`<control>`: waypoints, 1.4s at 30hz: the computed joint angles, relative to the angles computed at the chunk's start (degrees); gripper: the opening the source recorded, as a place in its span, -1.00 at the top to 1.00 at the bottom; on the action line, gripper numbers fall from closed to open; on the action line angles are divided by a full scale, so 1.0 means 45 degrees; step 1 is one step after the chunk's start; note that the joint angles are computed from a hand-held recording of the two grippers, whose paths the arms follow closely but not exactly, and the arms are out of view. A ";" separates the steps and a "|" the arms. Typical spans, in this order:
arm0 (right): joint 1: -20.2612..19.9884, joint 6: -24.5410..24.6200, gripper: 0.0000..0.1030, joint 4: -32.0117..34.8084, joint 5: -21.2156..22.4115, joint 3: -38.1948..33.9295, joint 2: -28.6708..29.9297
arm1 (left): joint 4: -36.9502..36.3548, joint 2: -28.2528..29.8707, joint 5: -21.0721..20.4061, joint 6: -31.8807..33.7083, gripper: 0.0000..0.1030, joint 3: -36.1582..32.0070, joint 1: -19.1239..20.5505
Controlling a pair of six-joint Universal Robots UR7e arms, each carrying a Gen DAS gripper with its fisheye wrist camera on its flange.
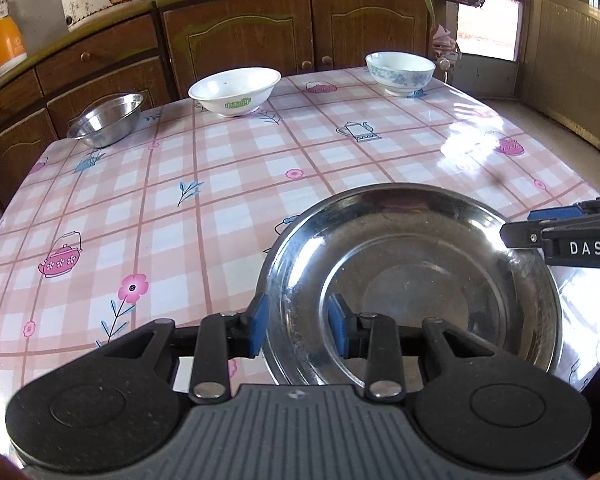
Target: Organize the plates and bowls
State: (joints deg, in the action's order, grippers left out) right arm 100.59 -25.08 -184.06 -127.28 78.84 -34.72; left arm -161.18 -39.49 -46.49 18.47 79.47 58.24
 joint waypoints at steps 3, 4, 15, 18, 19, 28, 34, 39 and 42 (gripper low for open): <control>-0.0041 0.0088 -0.14 -0.0116 -0.0076 0.0005 -0.0034 | -0.0236 -0.0072 -0.0094 -0.0602 0.24 -0.0004 0.0051; -0.0082 0.0261 -0.24 -0.0059 -0.0054 0.0027 -0.0078 | -0.0254 -0.0075 -0.0059 -0.0840 0.06 -0.0047 0.0075; -0.0570 0.2488 -0.34 0.1496 0.1011 0.0454 -0.0718 | 0.1820 -0.0062 -0.0368 -0.2922 -0.18 -0.0725 0.0468; -0.0699 0.2965 -0.34 0.1895 0.1287 0.0524 -0.0845 | 0.2483 -0.0018 -0.0940 -0.3210 -0.09 -0.0946 0.0602; -0.0750 0.3094 -0.33 0.2037 0.1498 0.0555 -0.0896 | 0.2360 0.0015 -0.0976 -0.3121 -0.09 -0.0932 0.0607; -0.0678 0.2590 0.38 0.2160 0.1792 0.0385 -0.0663 | 0.2381 0.0146 -0.1101 -0.2686 0.36 -0.1065 0.0612; -0.0559 0.2494 0.38 0.1982 0.1789 0.0312 -0.0595 | 0.2130 0.0059 -0.0870 -0.2493 0.35 -0.1019 0.0540; -0.0324 0.2075 0.38 0.1776 0.1781 -0.0094 -0.0426 | 0.1786 -0.0028 -0.0716 -0.2383 0.35 -0.1078 0.0437; -0.0189 0.1887 0.38 0.1776 0.1847 -0.0431 -0.0286 | 0.1521 -0.0097 -0.0615 -0.2196 0.34 -0.1103 0.0394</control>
